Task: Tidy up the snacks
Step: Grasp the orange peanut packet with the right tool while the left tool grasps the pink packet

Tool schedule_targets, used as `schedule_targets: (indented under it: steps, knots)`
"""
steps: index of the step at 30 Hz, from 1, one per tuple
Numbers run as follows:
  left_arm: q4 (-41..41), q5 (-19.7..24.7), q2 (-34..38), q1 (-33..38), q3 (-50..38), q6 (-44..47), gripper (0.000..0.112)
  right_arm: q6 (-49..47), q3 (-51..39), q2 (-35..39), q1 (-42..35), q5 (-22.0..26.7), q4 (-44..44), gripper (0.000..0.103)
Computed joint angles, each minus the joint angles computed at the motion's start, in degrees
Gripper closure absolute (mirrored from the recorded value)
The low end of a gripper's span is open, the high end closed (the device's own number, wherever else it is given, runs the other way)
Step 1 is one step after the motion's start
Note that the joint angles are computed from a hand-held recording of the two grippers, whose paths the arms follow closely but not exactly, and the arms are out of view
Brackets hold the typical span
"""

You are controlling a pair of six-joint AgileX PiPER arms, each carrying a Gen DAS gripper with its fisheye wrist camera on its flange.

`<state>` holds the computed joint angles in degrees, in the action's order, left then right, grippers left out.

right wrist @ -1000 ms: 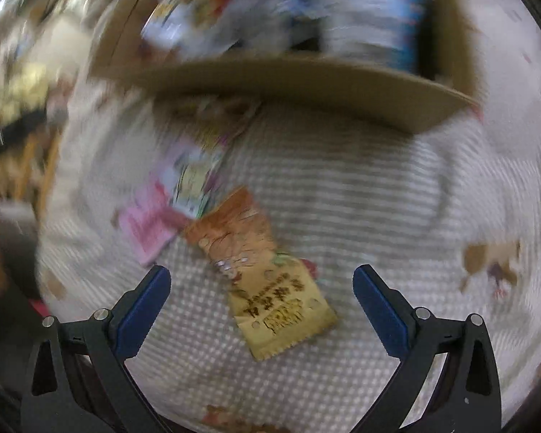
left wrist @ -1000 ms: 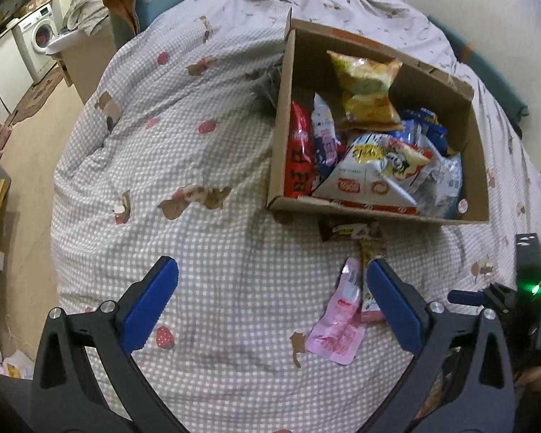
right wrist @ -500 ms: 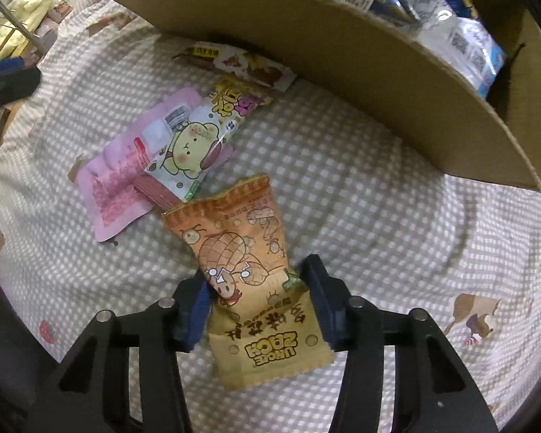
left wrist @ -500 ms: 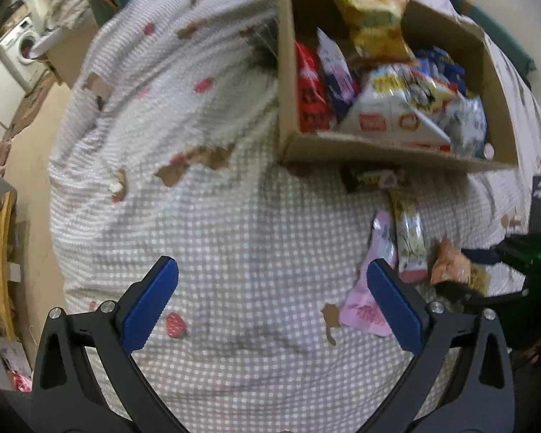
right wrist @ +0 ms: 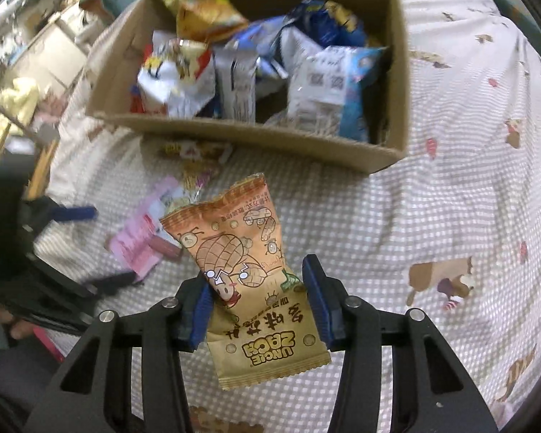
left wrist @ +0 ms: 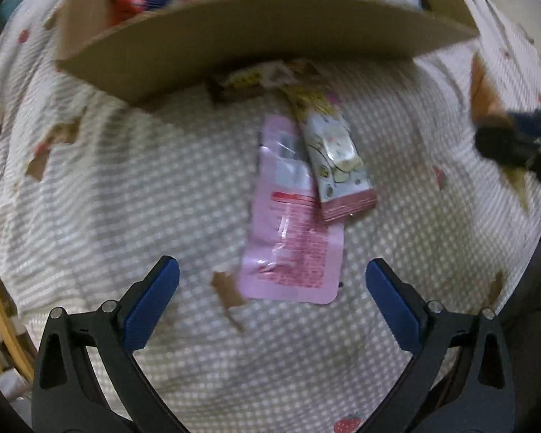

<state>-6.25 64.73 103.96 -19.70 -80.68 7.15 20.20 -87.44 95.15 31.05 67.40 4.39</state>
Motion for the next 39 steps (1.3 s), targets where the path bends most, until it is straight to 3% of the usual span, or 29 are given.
schedule_targets:
  steps: [11,15,18,21,31,39]
  knots:
    - [3.37,-0.12,7.91,-4.35,-7.27,-1.71,0.011,-0.27,6.6,-7.89,-4.06,-1.91,2.11,0.054]
    - [3.03,-0.6,7.65,-3.04,-7.77,-0.44,0.031,0.84,7.23,-7.84,-3.74,-2.86,1.89,0.054]
    - [3.3,-1.19,4.95,-2.56,-5.06,0.74,0.049,1.94,6.4,-6.21,-2.22,-4.21,1.34,0.054]
    - [3.0,-1.37,2.1,-2.12,-1.93,0.88,0.057,1.75,5.08,-5.47,-1.38,-4.2,1.27,0.054]
    - [0.33,0.83,-13.68,3.2,13.32,2.19,0.062,2.01,1.39,-2.62,1.71,-4.65,0.95,0.054]
    - [-1.92,2.12,-27.15,8.36,18.71,1.43,0.071,1.72,0.88,-2.7,3.01,-4.36,1.51,0.054]
